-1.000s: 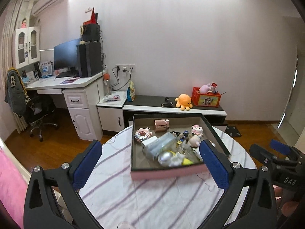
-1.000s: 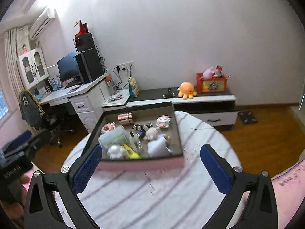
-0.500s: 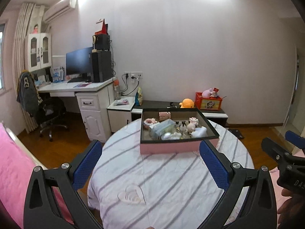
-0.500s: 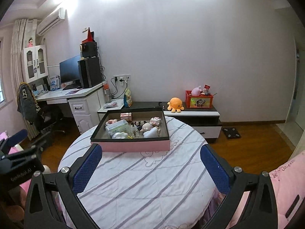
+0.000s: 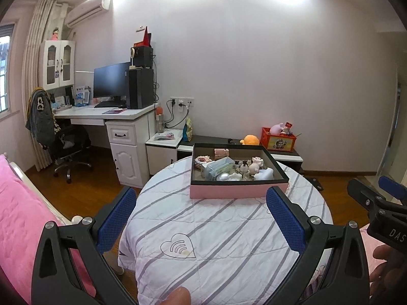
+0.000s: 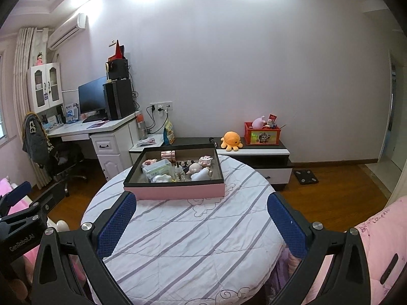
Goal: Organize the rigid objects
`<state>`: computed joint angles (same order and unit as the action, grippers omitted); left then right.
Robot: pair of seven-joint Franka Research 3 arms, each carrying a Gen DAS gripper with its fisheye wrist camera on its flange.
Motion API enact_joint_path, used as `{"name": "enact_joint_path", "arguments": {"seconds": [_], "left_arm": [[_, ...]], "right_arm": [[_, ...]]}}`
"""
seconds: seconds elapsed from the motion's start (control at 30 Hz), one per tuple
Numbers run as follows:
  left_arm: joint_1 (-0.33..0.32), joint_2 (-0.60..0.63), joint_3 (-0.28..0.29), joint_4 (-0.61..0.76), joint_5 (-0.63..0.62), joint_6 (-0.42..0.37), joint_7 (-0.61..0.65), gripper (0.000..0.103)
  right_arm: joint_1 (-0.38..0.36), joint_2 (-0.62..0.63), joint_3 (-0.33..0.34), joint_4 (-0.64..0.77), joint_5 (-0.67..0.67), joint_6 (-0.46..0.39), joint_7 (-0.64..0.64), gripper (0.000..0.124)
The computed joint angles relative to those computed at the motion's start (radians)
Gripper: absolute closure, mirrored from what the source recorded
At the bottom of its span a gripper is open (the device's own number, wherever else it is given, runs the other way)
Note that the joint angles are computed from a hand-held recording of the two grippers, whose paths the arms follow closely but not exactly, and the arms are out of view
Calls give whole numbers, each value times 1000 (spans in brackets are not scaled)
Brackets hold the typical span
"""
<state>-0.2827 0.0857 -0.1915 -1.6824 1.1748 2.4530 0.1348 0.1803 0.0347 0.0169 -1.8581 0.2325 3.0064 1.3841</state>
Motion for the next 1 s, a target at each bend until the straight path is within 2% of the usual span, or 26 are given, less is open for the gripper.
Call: {"name": "enact_joint_path", "arguments": {"seconds": [0.37,1.0], "left_arm": [[-2,16,2,19,-41,-4,38,0],[-20,42,15,46,-35,-19,49,0]], "right_arm": [[0,-1,-2,-2,-15,-2,15,21],[-2,9,-6,7,-48,-9,44,21]]}}
